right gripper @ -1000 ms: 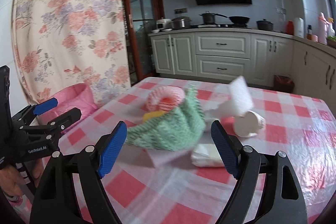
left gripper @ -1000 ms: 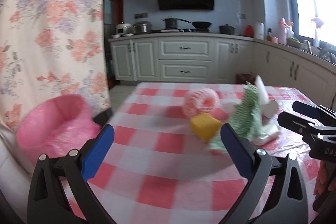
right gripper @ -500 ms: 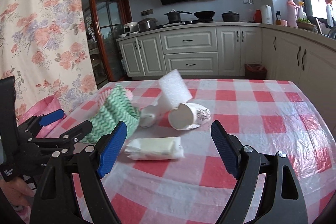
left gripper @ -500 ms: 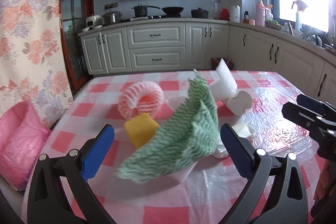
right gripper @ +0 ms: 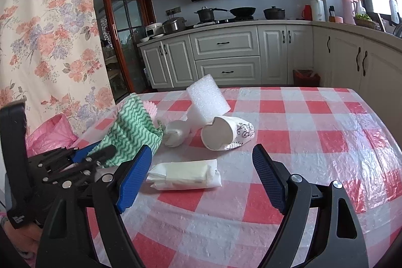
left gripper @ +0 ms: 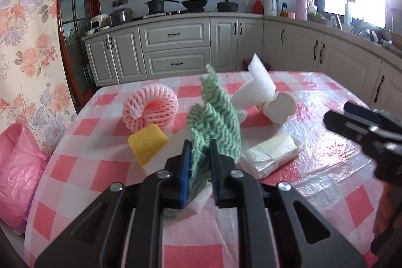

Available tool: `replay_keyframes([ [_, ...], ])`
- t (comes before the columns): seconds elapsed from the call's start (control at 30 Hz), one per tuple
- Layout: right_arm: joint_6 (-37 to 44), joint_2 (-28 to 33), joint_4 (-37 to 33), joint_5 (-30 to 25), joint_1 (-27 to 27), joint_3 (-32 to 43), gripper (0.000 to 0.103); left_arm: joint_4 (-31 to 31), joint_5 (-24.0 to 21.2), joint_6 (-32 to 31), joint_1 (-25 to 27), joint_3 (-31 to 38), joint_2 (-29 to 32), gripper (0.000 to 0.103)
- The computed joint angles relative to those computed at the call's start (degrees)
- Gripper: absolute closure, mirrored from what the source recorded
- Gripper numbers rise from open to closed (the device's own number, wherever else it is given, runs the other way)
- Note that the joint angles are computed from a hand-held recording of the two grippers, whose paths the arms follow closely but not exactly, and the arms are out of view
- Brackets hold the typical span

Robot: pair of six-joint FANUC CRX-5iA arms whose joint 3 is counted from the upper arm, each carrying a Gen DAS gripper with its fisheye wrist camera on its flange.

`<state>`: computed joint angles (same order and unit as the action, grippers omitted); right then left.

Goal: Collect trash
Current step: 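Grasp the green wavy cloth with the left gripper, then grasp the white foam block with the right gripper while the left holds the cloth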

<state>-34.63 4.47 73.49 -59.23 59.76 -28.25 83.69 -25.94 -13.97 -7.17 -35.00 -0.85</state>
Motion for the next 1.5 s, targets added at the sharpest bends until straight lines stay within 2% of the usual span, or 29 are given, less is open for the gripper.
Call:
replay_keyframes([
  [0.3,3.39,2.96,-0.13,3.9,-0.48,3.34,0.025,3.96,-6.56,-3.5,7.99,-2.13,-4.31,0.094],
  [0.43,5.38,4.93,-0.07,6.2,-0.92,5.57,0.025,2.23,-9.67,-1.82,12.53,-1.88,-4.97,0.094],
  [0.8,13.97,10.79,-2.47,13.9,-1.76,12.96,0.025,-0.17,-11.88,-0.8,18.96,-1.89,-4.7,0.094],
  [1.03,24.27,15.7,-7.81,18.55,-1.75,20.14,0.025,-0.64,-12.35,-1.0,21.39,-1.61,-3.99,0.094],
  [1.3,37.92,21.81,-18.02,21.94,-2.29,30.19,0.025,-1.26,-12.95,-0.58,24.22,-0.95,-2.84,0.094],
  [1.5,49.01,26.96,-28.22,19.03,-1.77,39.03,0.025,-1.14,-13.19,-1.12,25.65,-0.66,-1.96,0.094],
])
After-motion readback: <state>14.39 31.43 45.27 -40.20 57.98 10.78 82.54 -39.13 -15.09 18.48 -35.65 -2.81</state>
